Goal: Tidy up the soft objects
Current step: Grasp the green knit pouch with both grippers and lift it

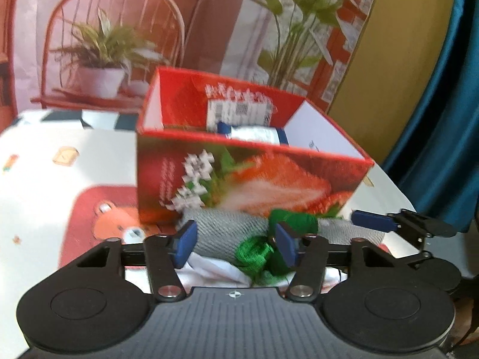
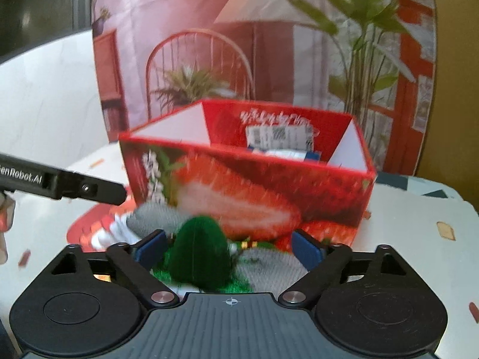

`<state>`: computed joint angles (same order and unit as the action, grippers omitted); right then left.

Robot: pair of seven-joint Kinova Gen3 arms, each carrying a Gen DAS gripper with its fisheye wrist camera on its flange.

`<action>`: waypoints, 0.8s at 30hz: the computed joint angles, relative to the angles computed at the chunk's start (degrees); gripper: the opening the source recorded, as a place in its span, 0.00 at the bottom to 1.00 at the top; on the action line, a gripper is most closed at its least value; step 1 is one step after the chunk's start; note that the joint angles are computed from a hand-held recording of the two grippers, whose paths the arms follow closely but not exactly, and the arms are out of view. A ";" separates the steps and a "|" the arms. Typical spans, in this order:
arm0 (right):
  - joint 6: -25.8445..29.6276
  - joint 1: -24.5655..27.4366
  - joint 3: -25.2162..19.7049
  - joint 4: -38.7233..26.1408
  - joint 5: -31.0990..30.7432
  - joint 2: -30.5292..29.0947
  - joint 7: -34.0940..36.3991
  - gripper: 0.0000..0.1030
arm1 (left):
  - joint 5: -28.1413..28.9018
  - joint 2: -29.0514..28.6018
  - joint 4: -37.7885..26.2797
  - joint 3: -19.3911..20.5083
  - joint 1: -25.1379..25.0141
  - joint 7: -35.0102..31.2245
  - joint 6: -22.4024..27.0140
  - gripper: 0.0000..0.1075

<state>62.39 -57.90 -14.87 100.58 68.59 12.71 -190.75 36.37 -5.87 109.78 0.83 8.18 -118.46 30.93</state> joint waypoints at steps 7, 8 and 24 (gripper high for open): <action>-6.58 1.99 0.33 2.58 -0.61 0.06 0.09 0.62 | 8.93 3.74 -0.57 -0.16 -0.77 -7.63 3.11 0.38; -7.16 2.25 0.47 2.57 -0.80 0.21 0.31 0.61 | 10.62 4.37 -0.80 0.04 -1.18 -8.88 3.80 0.38; -12.87 3.02 2.29 2.81 2.16 1.82 0.33 0.43 | 19.50 9.32 -2.15 4.33 -5.28 -15.57 6.44 0.32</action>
